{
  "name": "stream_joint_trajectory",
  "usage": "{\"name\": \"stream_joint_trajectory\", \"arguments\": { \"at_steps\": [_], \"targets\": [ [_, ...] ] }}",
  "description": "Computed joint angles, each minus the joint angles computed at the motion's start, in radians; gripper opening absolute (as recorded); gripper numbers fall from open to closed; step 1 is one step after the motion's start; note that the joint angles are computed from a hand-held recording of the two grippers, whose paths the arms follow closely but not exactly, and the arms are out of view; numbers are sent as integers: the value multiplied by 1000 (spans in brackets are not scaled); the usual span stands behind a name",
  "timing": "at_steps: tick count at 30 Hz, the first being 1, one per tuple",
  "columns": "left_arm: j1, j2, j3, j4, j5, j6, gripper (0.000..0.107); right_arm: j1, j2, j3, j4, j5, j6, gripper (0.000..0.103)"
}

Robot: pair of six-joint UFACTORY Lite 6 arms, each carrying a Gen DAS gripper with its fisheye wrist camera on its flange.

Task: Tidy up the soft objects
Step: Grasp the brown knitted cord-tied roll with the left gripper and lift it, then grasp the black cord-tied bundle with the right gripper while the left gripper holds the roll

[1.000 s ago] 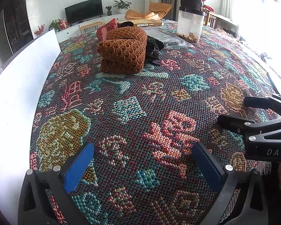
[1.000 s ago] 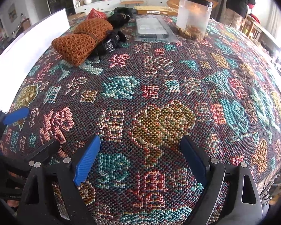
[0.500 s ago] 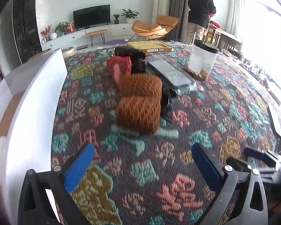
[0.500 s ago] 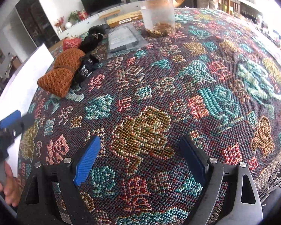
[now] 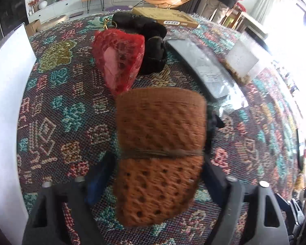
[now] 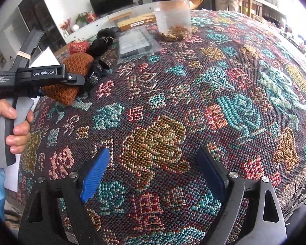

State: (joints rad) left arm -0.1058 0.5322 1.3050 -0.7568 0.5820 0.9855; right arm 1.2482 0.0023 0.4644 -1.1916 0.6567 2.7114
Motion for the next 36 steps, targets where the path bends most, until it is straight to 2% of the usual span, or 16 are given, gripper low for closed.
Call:
{"name": "stream_joint_trajectory", "arguments": {
  "at_steps": [2,4,7,11,14,19,22,24,26,28,30,32,33,34,36],
  "targets": [
    [32,-62,-72,-40,-16,-9,65,-2,-8,-12,-18,-3,21,90],
    [91,-163,-179,-108,27,41,65,2,-15,-18,-21,-1,30,90],
    [199,-383,-423,-135,71,138,67,1,-19,-22,-22,0,31,90],
    [259,-605,-682,-104,-48,220,73,0,-16,-15,-9,1,13,90],
    [281,-617,-750,-137,-106,300,83,-3,17,13,10,6,-23,90],
    [240,-621,-766,-173,-155,358,83,-65,107,117,117,-2,-249,90],
    [196,-633,-771,-182,-209,376,83,-170,17,94,-5,-66,-261,86],
    [172,-623,-768,-173,-255,360,83,-295,29,184,10,-117,-432,86],
    [182,-595,-753,-178,-244,355,83,-444,100,327,52,-248,-642,86],
    [197,-584,-747,-180,-231,351,83,-545,271,513,162,-364,-851,86],
    [197,-586,-745,-163,-228,328,83,-592,446,694,334,-415,-1060,85],
    [189,-588,-743,-134,-231,298,83,-595,585,859,522,-365,-1270,82],
    [184,-586,-740,-125,-235,289,83,-590,648,940,602,-308,-1374,74],
    [181,-580,-736,-122,-235,288,82,-589,681,980,640,-256,-1440,41],
    [197,-566,-721,-154,-196,329,70,-593,639,933,654,-269,-1447,39]
  ]
}}
